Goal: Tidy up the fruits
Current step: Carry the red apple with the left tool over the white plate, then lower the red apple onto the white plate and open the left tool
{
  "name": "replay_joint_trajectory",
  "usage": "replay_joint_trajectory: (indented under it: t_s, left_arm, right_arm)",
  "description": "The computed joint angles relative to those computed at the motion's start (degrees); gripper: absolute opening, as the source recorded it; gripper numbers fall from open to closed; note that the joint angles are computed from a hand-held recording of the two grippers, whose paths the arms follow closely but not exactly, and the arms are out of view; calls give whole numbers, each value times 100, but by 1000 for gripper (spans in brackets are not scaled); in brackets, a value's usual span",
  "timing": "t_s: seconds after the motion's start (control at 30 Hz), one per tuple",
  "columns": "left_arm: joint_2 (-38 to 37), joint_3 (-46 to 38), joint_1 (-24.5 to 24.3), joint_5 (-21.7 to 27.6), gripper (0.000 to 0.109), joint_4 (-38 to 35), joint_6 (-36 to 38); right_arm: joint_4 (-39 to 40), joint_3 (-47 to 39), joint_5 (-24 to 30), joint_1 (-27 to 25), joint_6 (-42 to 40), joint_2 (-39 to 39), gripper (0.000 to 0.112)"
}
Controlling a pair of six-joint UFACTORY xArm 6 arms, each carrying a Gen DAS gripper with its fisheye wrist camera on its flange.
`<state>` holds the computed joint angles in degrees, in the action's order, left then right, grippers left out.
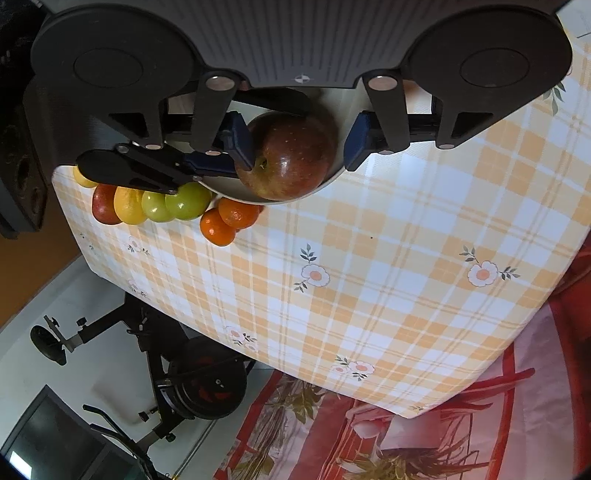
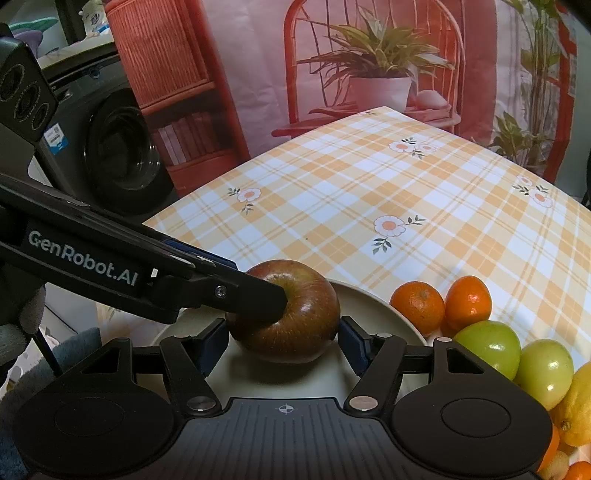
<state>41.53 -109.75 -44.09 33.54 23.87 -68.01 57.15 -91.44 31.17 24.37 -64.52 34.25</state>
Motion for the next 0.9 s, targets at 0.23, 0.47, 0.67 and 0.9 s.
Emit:
replay_joint_trajectory:
  t_s: [0.23,0.47,0.67,0.9]
  left_arm:
    - [39,-125,-53,208,58,171,-153]
    - [246,-625,-202,827,57,549,-343]
    - [418,-1050,-308,1280,56,832,-584]
    - [948,-2077,-531,1861,56,1266,-650]
  right_arm:
    - [855,552,-189,-136,-647,-427,61]
    - [2192,1293,-475,-476,-1580,-1000,62]
    - [3008,1704,-779,-741,-2323,-1314,62]
    - [3636,2061,-1027,-892,-3048,-1569,63]
